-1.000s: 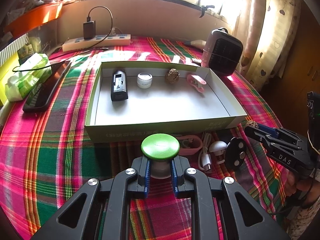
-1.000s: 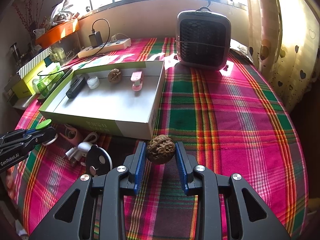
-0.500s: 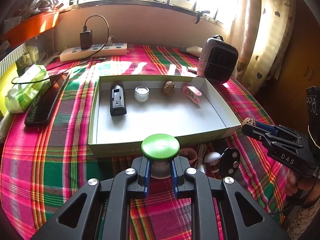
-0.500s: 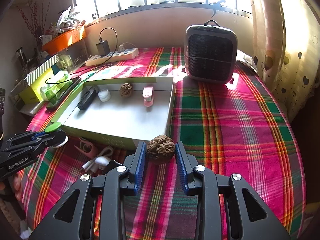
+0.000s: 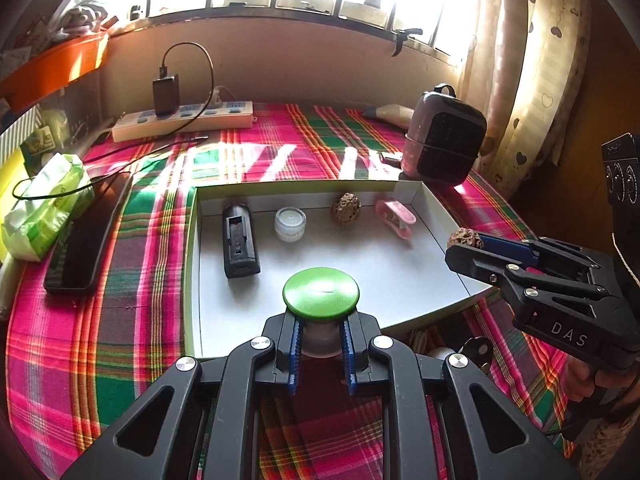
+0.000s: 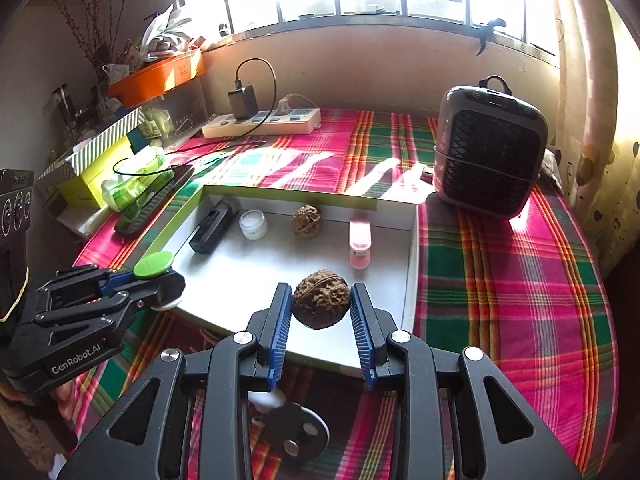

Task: Organize objects
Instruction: 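Carry the green-topped item and walnut over the box with both tools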

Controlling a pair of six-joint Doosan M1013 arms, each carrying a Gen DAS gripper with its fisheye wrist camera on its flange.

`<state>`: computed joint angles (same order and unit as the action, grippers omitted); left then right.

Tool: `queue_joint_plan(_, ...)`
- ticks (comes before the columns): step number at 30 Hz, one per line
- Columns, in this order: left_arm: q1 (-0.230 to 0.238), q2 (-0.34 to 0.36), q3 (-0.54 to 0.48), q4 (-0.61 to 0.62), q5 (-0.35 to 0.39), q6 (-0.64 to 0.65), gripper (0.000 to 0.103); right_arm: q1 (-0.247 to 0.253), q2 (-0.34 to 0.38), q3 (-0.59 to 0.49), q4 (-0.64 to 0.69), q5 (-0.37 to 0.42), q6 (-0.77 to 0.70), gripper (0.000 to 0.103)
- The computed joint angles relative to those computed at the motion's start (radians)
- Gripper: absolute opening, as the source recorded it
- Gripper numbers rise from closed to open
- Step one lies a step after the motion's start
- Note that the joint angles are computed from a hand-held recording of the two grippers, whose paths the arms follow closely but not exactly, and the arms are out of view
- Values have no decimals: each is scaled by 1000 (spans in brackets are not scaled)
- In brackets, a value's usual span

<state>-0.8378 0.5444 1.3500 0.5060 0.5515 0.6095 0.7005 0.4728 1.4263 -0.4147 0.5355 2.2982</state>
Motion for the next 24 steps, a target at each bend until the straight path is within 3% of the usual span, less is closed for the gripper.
queue_joint_plan(18,31,31,-21,-41,7,47,15,-28,139,-208,269,147,-285,31)
queue_joint_plan(24,38,35,-21,-47,13,40,15,-22,171,-260,249,211,-298,31)
